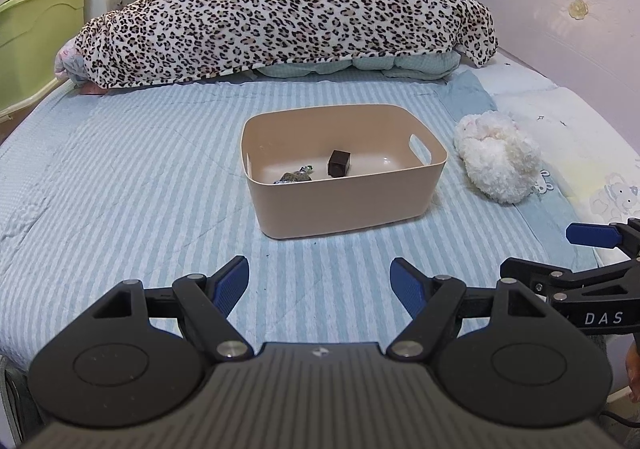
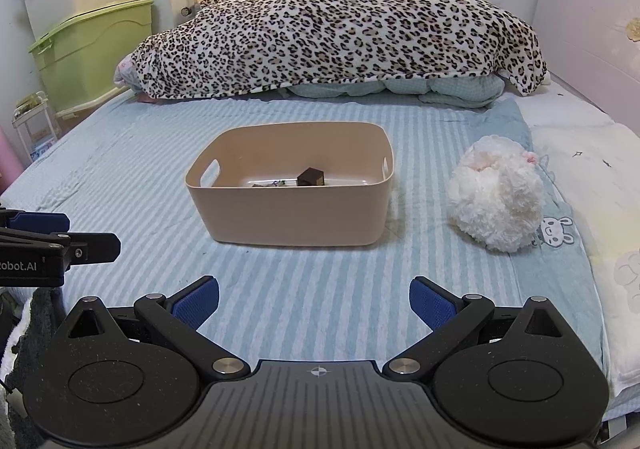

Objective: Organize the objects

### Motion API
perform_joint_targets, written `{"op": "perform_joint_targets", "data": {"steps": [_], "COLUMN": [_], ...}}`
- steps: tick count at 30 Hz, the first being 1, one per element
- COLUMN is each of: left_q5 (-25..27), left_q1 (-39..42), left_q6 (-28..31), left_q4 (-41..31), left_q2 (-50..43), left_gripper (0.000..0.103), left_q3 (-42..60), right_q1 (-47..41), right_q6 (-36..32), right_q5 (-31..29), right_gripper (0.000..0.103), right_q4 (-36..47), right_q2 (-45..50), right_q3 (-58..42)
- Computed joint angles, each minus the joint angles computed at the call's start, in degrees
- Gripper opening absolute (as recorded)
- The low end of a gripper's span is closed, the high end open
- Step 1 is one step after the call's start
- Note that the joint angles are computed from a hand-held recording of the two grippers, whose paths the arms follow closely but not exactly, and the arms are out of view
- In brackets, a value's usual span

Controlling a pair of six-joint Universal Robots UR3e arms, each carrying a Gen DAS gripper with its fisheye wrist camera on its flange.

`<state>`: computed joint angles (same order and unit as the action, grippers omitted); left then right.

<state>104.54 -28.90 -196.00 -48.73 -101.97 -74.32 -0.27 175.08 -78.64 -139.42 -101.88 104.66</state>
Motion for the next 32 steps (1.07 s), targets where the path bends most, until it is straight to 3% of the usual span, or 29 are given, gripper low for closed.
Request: {"op": "perform_joint_targets", "data": {"steps": [32], "left_q5": [-0.17], "left_q1": [0.26], "left_q6": [0.02], "left_q4": [0.91], "left_q2": [2.62], "left_gripper": [0.079], "left_q3": [-4.22], "right_q1": [1.69], "right_q6": [0.69], "right_q5": [-1.52], "right_gripper": [0.103], "right_q4": [0.08], "right_q2": [0.60], "right_q3": [-0.22]}}
